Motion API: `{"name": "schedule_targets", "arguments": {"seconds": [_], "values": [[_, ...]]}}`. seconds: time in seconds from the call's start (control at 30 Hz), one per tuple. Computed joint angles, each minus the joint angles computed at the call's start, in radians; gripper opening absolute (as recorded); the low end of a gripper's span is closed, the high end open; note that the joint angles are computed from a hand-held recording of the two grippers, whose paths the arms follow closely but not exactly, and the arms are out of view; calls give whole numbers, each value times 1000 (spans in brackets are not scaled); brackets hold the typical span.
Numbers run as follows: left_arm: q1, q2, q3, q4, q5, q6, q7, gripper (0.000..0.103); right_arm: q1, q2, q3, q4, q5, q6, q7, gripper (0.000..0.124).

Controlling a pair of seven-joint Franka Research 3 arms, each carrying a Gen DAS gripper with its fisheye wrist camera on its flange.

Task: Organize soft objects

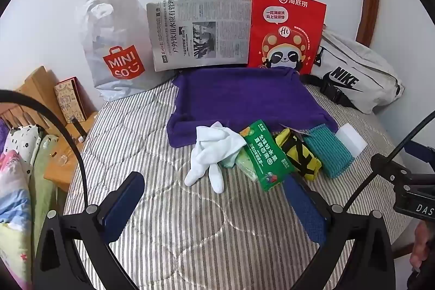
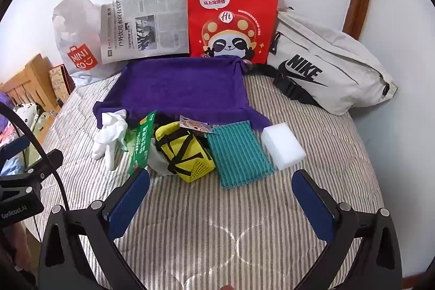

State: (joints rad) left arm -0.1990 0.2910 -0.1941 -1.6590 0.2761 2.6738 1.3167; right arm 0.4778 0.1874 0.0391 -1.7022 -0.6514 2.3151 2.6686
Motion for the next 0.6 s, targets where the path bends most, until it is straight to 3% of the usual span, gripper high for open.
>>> {"name": "schedule_targets", "arguments": {"seconds": [0.07, 0.1, 0.17, 0.6], "values": [[-7, 0, 5, -2, -6, 7, 9, 103, -1, -7, 2, -14, 6, 19, 3, 103], [1, -20, 2, -38, 3, 52, -11, 103, -2, -10, 2, -17, 6, 22, 2, 103], [7, -17, -7, -24, -14, 23, 4, 103, -1, -16, 4, -19, 3, 18, 3, 103], [18, -67, -6, -85, -37, 59, 14, 103, -5, -47, 20, -50, -32, 37, 45, 103]]}}
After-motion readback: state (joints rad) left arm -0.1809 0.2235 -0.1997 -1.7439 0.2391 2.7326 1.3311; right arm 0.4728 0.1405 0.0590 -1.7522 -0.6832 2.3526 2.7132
